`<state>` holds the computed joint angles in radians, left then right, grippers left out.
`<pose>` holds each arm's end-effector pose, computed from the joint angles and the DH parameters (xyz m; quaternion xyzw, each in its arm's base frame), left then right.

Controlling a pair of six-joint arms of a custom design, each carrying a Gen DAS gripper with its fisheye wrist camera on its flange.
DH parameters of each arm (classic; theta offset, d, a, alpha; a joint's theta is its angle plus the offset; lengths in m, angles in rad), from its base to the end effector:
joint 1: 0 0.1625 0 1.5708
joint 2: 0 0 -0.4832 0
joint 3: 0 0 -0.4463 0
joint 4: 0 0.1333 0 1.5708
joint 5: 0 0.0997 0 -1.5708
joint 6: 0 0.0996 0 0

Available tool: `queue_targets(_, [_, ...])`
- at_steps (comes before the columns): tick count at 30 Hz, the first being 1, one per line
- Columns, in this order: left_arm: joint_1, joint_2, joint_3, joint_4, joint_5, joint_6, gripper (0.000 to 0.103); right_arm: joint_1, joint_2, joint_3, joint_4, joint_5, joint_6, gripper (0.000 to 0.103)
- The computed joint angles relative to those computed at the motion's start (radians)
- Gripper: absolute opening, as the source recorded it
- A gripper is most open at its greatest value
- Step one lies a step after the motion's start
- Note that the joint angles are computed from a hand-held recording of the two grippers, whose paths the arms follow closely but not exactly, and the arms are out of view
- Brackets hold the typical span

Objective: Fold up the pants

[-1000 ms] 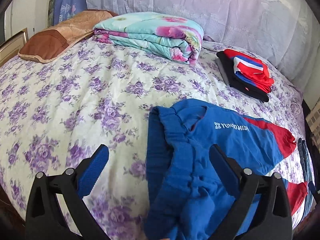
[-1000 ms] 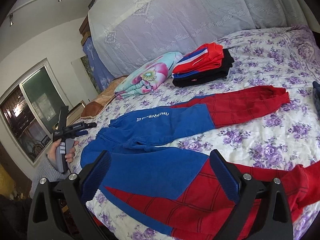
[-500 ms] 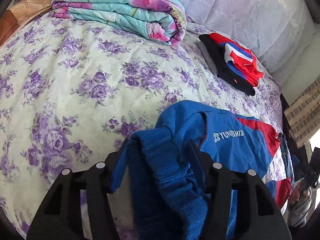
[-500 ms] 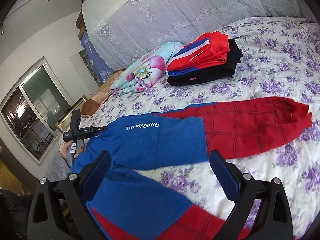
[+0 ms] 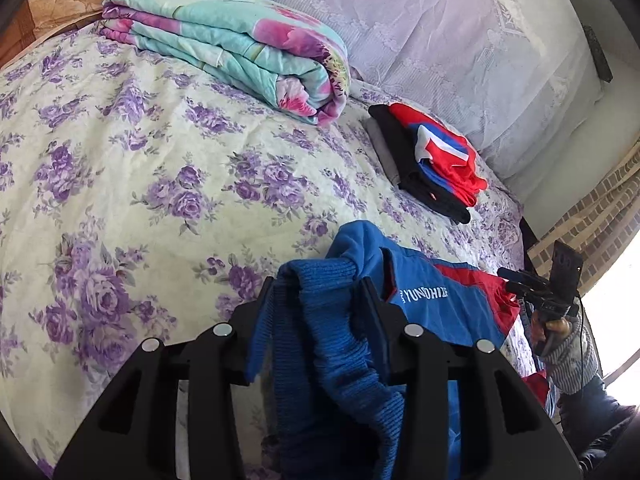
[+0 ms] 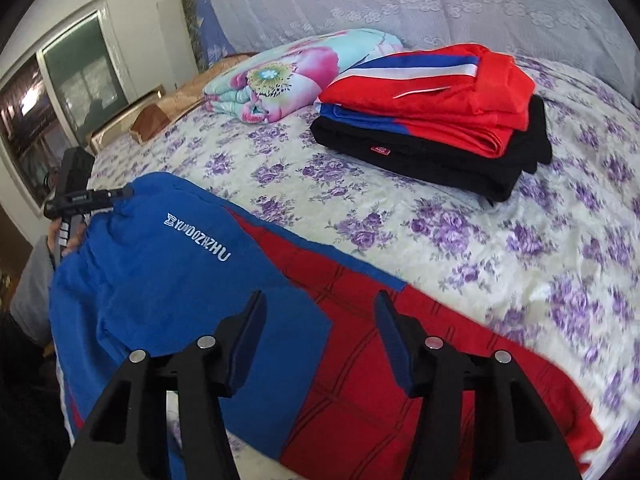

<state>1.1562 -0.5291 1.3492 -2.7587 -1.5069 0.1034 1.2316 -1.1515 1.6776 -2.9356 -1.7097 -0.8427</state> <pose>-0.2147 -0.8346 0.0232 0.2460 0.9514 -0.1854 0.0027 -0.1278 -0.7213 0.3879 0.1996 -0.8895 0.3020 0.2789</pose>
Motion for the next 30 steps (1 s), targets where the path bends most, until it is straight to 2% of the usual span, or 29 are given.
queue_targets(3, [0.008, 0.006, -0.015, 0.013, -0.014, -0.011, 0.039, 0.007, 0.043, -0.086, 0.095, -0.023, -0.062, 0.055])
queue_targets(7, [0.013, 0.012, -0.028, 0.033, -0.02, -0.021, 0.039, 0.007, 0.081, -0.164, 0.21, -0.031, -0.105, 0.053])
queue_targets(10, [0.014, 0.018, -0.04, 0.047, -0.02, -0.025, 0.039, 0.011, 0.112, -0.201, 0.25, -0.059, -0.132, 0.051])
queue_targets(12, [0.017, 0.021, -0.047, 0.057, -0.027, -0.033, 0.039, 0.008, 0.124, -0.217, 0.272, -0.065, -0.131, 0.044])
queue_targets(13, [0.019, 0.023, -0.052, 0.063, -0.033, -0.036, 0.038, 0.007, 0.126, -0.216, 0.268, -0.069, -0.133, 0.042])
queue_targets(17, [0.019, 0.021, -0.048, 0.053, -0.042, -0.027, 0.037, 0.011, 0.106, -0.163, 0.186, -0.062, -0.167, 0.017])
queue_targets(19, [0.021, 0.018, -0.042, 0.04, -0.058, -0.022, 0.034, 0.018, 0.089, -0.121, 0.128, -0.064, -0.18, 0.011])
queue_targets(23, [0.028, 0.003, -0.02, -0.007, -0.12, -0.011, 0.02, 0.038, 0.053, -0.047, 0.032, -0.062, -0.174, 0.009])
queue_targets(26, [0.029, -0.005, -0.007, -0.032, -0.153, -0.004, 0.019, 0.052, 0.016, 0.017, -0.019, -0.051, -0.156, 0.008])
queue_targets(30, [0.028, -0.006, -0.009, -0.008, -0.161, -0.015, 0.019, 0.078, -0.019, 0.105, -0.098, -0.079, -0.174, 0.008])
